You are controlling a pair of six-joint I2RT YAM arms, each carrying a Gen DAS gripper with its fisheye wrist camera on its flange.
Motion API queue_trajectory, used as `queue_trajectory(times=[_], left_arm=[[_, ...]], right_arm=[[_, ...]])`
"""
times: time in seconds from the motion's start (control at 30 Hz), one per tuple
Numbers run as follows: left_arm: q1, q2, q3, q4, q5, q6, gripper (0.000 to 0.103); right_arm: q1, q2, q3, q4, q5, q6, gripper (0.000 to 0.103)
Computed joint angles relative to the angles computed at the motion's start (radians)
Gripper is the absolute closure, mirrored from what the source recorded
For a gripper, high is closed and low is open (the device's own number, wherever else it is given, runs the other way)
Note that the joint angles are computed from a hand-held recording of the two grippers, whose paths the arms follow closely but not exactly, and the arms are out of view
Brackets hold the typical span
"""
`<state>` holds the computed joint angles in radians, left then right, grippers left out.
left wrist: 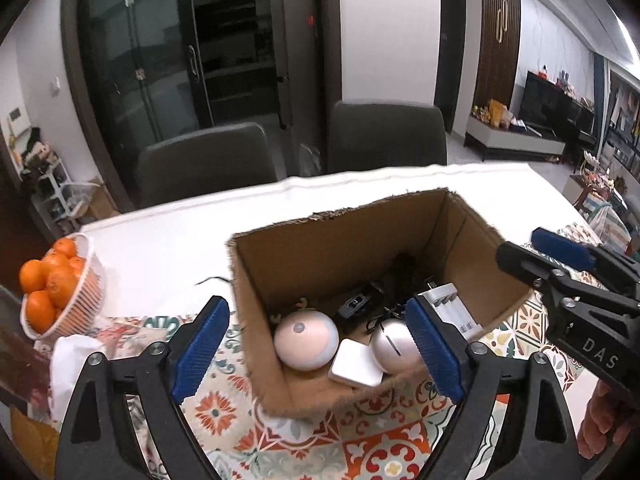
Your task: Organize rigid objects
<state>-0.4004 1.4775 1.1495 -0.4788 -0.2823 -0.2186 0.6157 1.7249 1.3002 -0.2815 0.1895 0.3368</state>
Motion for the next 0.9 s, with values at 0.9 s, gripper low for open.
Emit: queue_trajectory(times=[0.9], left_arm=[[-0.787,-0.58,-0.224,-0.663,-0.761,-0.735,0.0]], right_arm=[[0.562,-0.573,-0.359,-0.263,0.65,0.308,0.012]])
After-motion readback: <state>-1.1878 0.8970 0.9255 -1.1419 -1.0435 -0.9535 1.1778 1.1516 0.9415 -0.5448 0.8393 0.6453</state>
